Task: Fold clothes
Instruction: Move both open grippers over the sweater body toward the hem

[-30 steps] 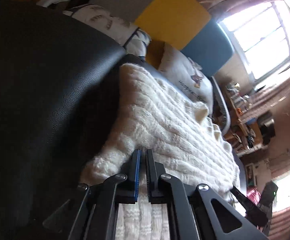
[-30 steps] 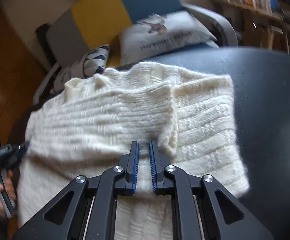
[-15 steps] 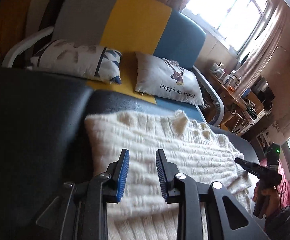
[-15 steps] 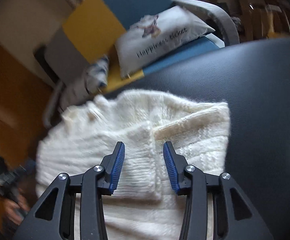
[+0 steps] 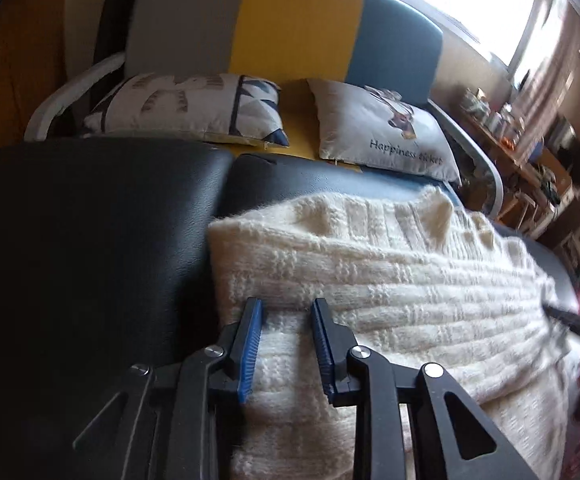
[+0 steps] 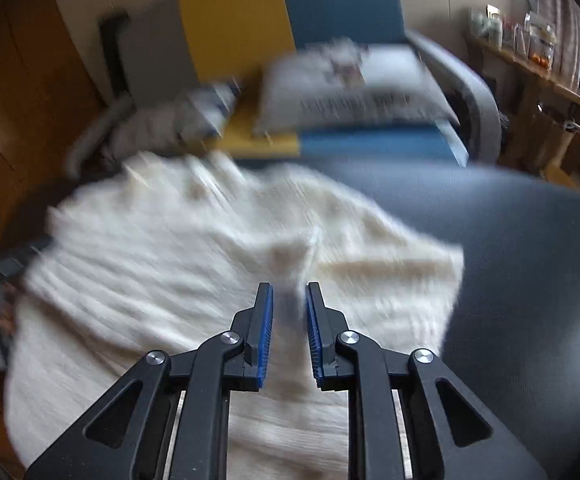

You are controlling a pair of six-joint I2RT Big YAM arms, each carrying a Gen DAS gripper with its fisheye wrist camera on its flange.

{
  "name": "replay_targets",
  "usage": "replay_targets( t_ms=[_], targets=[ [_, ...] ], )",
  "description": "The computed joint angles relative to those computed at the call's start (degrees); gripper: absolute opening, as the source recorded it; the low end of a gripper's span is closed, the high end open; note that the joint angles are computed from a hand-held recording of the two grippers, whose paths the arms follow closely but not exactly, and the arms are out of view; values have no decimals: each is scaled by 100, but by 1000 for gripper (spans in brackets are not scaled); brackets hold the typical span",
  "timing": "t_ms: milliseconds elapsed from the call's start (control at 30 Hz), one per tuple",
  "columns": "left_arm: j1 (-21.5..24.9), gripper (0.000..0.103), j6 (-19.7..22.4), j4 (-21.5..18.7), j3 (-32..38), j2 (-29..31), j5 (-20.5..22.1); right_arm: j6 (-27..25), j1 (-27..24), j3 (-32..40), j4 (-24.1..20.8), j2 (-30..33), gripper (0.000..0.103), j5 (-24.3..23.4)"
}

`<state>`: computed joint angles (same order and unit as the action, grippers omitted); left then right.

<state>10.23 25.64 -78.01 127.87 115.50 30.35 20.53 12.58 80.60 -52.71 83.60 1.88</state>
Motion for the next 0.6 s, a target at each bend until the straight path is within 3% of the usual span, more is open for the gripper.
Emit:
replay_targets(
  t_ms=[67, 200, 300, 400, 500, 600],
  targets=[
    [28, 26, 3, -54, 62, -37, 135, 135, -40, -112, 141, -95, 18, -58],
    [34, 26, 471, 524, -492, -549, 596, 54, 49, -111, 84, -254, 18, 324],
    [-113, 26, 801, 804, -732, -726, 286, -358, 244, 38, 28, -356, 18, 862],
    [-197, 26, 717, 564, -440, -463, -65, -920, 415, 322, 74, -269, 18, 897],
    [-218, 26, 455, 201, 13, -67, -423, -1121, 469, 768, -115, 161, 18, 870],
    [-116, 28, 453, 219, -27, 40, -292, -954, 382, 1218, -839, 756, 18, 846]
  ],
)
